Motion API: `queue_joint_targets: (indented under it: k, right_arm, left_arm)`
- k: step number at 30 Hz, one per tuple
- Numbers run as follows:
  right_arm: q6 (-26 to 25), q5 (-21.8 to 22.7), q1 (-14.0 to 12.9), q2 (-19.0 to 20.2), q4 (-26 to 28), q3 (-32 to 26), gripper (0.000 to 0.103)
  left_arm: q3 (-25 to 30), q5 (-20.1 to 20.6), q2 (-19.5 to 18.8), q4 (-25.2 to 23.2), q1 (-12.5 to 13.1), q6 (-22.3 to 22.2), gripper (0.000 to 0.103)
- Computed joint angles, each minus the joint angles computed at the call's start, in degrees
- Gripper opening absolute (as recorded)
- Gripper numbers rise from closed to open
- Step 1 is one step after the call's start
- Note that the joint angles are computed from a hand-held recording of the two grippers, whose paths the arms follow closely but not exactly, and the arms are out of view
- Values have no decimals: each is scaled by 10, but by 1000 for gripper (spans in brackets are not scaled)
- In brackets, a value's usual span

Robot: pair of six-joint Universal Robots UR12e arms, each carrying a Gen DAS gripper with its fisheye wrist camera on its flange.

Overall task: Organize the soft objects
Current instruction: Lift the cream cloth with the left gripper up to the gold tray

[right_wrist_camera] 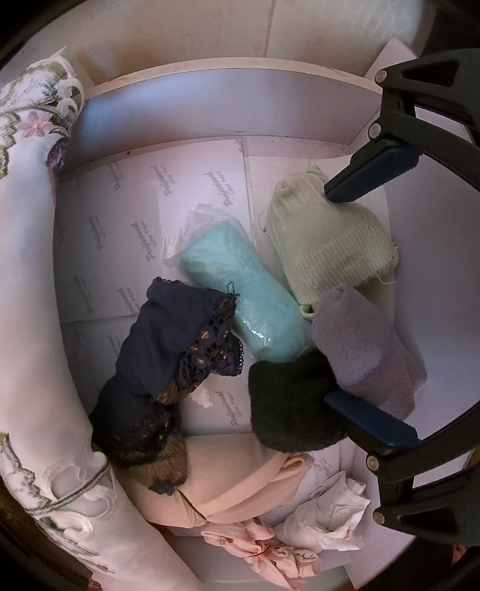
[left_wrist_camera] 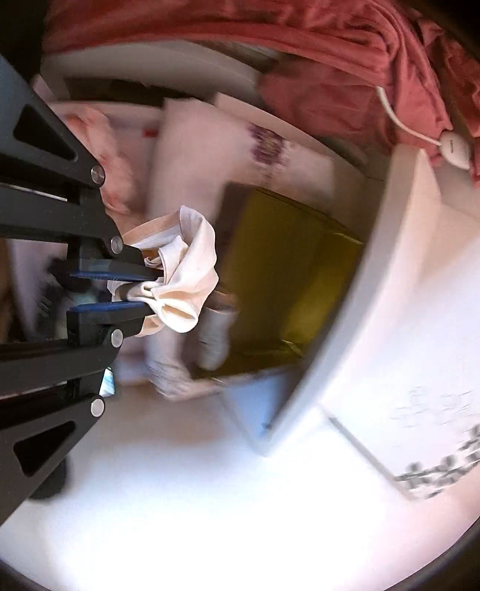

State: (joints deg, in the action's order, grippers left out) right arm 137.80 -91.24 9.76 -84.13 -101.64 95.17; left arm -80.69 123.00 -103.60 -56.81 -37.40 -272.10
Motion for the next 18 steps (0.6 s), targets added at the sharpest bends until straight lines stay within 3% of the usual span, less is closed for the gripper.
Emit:
queue_joint_targets:
  k: [3,9,18]
  right_arm:
    - [-3,0,0,0,1,0,103]
    - [-3,-1,1,1,6,-3,103]
    - [-11,-3,6,-2,8,0,102]
  left_arm:
    - [-15,12,1,63,17,-2,8]
    - [-41,19,-1,116,47,-60,8]
    - [-47,49,-14,122,66,-113,10]
